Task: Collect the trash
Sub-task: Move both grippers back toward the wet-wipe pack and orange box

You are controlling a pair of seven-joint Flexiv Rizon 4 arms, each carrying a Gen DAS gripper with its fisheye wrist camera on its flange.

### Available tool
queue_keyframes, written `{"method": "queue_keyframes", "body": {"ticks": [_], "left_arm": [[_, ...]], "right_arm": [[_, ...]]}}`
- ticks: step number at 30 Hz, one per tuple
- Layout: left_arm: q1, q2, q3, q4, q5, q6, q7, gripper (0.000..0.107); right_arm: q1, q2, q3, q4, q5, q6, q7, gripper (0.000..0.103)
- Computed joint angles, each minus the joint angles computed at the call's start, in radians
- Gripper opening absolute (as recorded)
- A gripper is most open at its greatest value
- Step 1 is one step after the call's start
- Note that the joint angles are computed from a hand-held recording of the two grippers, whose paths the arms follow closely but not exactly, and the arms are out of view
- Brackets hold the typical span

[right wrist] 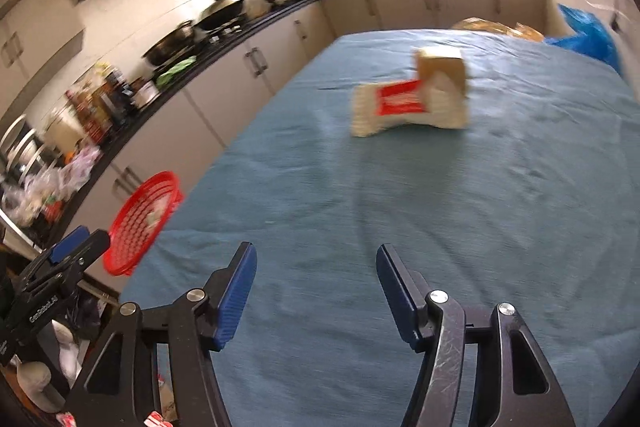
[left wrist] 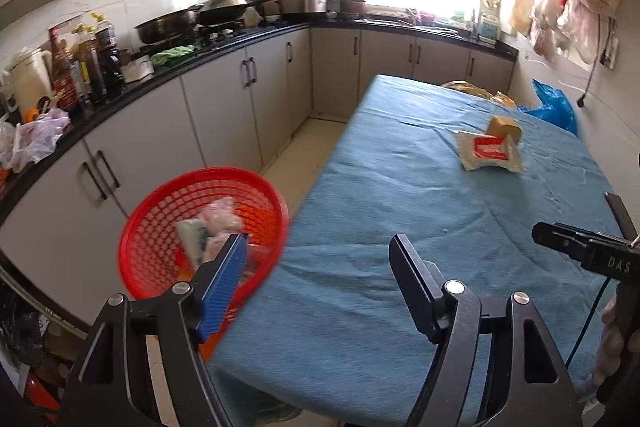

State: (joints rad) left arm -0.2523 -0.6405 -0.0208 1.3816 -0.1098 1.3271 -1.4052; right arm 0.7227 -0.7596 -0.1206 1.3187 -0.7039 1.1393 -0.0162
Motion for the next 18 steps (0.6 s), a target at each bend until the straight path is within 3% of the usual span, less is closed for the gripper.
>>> {"method": "queue_keyframes", "body": {"ticks": [11, 18], "left_arm": [[-0.02, -0.068, -0.082, -0.072, -0.032, -0.067, 0.106, 0.073], [-0.022, -0.134, -0.133, -0.148, -0.096, -0.15, 0.16, 0.073]], "right_arm": [[-0.023, 0.112, -0.001, 0.177, -0.071, -0.076, 0.088, 0.07], [-0.081, 0.121, 0.012, 0.177, -0.099, -0.096, 0.107, 0.074]]}}
